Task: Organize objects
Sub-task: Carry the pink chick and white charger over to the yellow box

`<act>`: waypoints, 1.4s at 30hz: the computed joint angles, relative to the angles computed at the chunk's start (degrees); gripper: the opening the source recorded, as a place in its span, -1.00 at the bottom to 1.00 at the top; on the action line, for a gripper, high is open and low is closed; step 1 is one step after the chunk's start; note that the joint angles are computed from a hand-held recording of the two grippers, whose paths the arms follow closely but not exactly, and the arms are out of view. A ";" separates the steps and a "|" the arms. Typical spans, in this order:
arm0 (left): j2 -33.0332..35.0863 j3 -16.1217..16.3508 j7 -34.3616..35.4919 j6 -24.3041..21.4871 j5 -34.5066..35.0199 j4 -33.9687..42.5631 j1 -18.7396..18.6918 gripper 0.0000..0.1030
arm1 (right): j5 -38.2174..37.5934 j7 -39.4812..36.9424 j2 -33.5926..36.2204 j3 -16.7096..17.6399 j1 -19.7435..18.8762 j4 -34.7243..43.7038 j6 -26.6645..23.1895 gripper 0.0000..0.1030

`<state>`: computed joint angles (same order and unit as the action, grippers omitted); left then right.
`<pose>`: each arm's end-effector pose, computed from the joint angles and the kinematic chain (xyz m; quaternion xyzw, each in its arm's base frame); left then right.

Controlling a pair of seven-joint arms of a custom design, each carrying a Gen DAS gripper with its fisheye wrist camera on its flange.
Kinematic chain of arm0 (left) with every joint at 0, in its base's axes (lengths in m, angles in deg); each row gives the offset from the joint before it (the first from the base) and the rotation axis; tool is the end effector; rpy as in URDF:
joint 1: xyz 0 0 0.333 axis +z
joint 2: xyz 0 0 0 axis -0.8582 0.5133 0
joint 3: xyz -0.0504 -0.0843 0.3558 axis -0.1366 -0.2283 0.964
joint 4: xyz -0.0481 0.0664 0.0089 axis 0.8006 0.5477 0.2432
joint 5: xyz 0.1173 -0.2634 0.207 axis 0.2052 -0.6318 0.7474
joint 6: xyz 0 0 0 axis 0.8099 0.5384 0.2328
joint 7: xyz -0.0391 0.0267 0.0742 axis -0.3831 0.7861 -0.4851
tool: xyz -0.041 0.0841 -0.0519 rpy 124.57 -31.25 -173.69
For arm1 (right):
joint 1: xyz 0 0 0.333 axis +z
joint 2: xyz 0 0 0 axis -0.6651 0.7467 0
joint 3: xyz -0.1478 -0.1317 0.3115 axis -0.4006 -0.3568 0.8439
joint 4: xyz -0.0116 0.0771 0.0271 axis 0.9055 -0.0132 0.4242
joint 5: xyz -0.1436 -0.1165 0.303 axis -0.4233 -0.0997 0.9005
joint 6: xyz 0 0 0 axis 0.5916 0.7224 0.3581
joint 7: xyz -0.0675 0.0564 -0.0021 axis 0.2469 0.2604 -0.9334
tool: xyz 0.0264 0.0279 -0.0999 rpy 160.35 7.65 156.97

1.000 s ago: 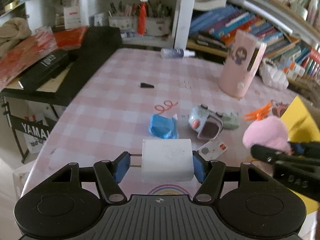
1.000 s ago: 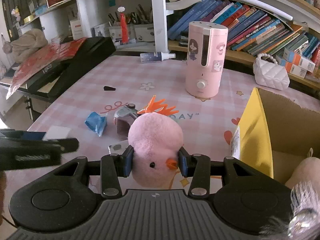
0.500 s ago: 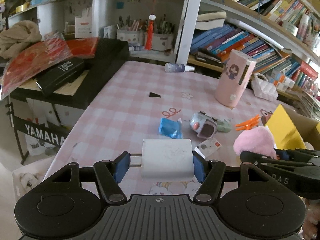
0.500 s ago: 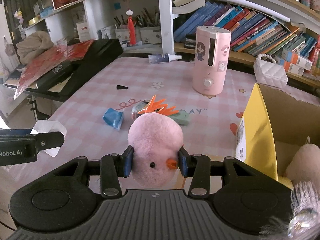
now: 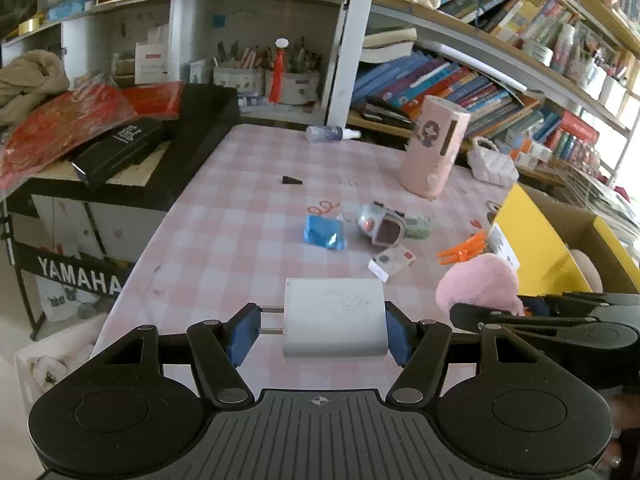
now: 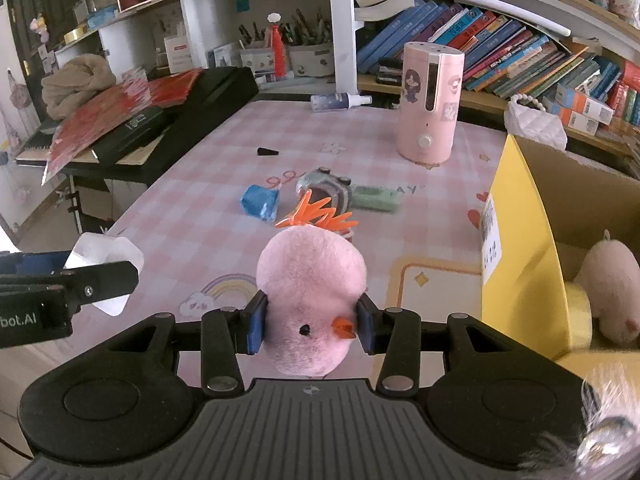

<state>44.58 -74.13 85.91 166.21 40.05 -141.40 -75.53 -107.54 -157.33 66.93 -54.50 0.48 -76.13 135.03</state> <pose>0.5898 -0.3194 0.4058 -0.5215 0.7475 -0.3797 0.1583 0.5388 0.4814 0.3832 -0.6106 0.6903 -0.2579 0.2901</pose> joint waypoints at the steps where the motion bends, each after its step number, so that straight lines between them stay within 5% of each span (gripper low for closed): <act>1: -0.44 -0.34 0.26 0.41 0.24 -0.81 0.45 0.25 | 0.02 0.35 -0.10 0.04 0.41 -0.07 -0.42 -0.20; 34: -7.16 -18.42 7.42 5.10 6.83 -16.47 18.30 0.25 | -3.49 18.63 -5.77 5.54 6.86 -8.11 -13.58 -0.20; 42: -5.78 -27.38 9.67 3.78 9.73 -17.53 25.41 0.25 | -2.96 24.22 -7.61 7.14 8.05 -11.14 -17.75 -0.20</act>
